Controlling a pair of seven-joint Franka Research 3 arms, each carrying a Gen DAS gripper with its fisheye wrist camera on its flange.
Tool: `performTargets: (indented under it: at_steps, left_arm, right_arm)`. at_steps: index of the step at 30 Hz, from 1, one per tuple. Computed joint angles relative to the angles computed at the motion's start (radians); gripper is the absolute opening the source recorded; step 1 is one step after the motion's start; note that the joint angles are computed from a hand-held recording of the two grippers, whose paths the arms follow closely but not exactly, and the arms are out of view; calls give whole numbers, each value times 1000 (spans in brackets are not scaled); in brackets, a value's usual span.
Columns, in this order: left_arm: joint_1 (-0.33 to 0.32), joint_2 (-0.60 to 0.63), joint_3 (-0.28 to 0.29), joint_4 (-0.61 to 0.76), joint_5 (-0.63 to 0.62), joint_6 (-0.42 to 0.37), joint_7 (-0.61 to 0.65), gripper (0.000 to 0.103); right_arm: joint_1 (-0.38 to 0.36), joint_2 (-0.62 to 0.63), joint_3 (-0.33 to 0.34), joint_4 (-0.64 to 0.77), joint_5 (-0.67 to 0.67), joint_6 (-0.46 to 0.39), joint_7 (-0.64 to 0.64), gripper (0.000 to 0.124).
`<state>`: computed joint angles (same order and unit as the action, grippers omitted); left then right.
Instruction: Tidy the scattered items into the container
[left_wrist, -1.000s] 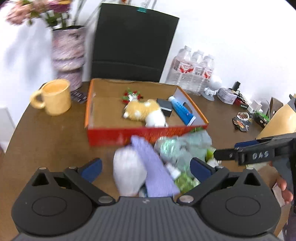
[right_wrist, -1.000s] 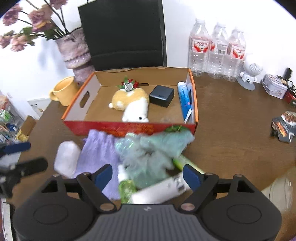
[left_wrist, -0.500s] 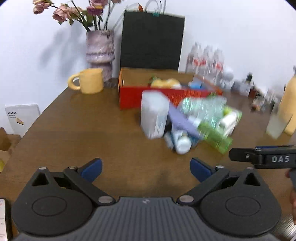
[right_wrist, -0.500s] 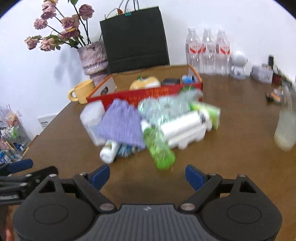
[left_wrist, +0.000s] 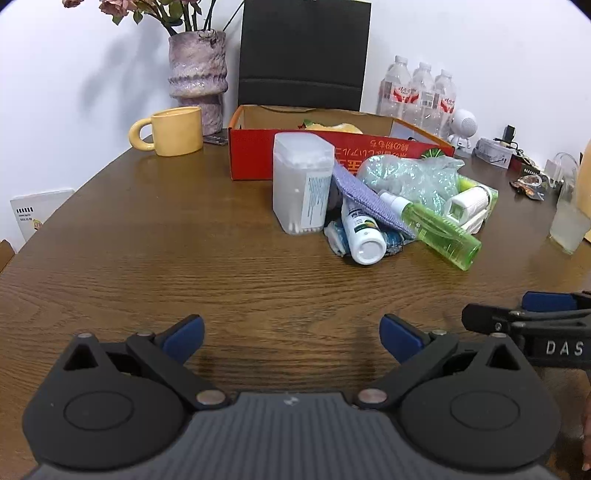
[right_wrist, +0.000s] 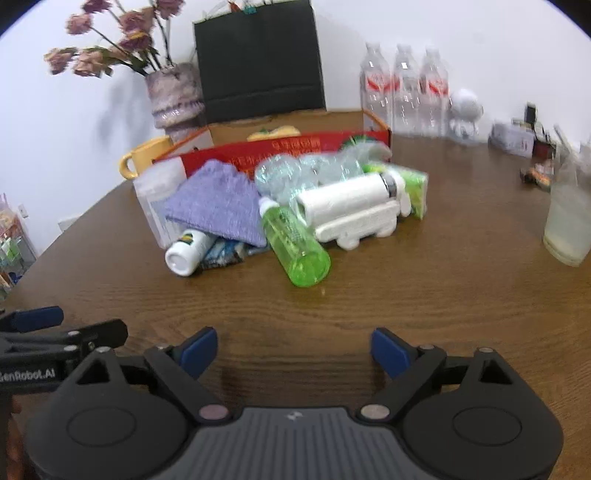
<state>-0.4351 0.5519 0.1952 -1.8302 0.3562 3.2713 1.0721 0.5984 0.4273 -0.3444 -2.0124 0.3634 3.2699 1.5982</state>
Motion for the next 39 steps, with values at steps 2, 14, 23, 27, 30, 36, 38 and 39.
performTargets:
  at_steps: [2,14,23,27,30,36,38,39]
  left_arm:
    - [10,7,-12,10,0,-7,3,103]
    - [-28,44,20,59,52,-37,-11,103]
    - [-20,48,12,69,76,-47,-38,103]
    - [-19,48,12,71,86,-48,-46,103]
    - [-17,48,10,73,92,-50,-51,103]
    - [-11,49,6,75,101,-48,-58,103]
    - [-10,49,5,75,103,-49,-59,103]
    - [-10,49,5,75,103,-49,-59,103]
  right_arm:
    - [52,14,-57,4,4,-3,9,94]
    - [259,108,-297,35,0,-36,90,103]
    - [266,119,-314,40,-32,-41,130,103]
    - [251,116,-300,43,-42,-38,127,103]
    - [248,118,-298,45,-45,-39,128,103]
    - [250,118,-299,45,-47,-38,131,103]
    - [252,118,-301,43,-46,-38,132,103]
    - [252,118,-301,43,-46,-37,132,103]
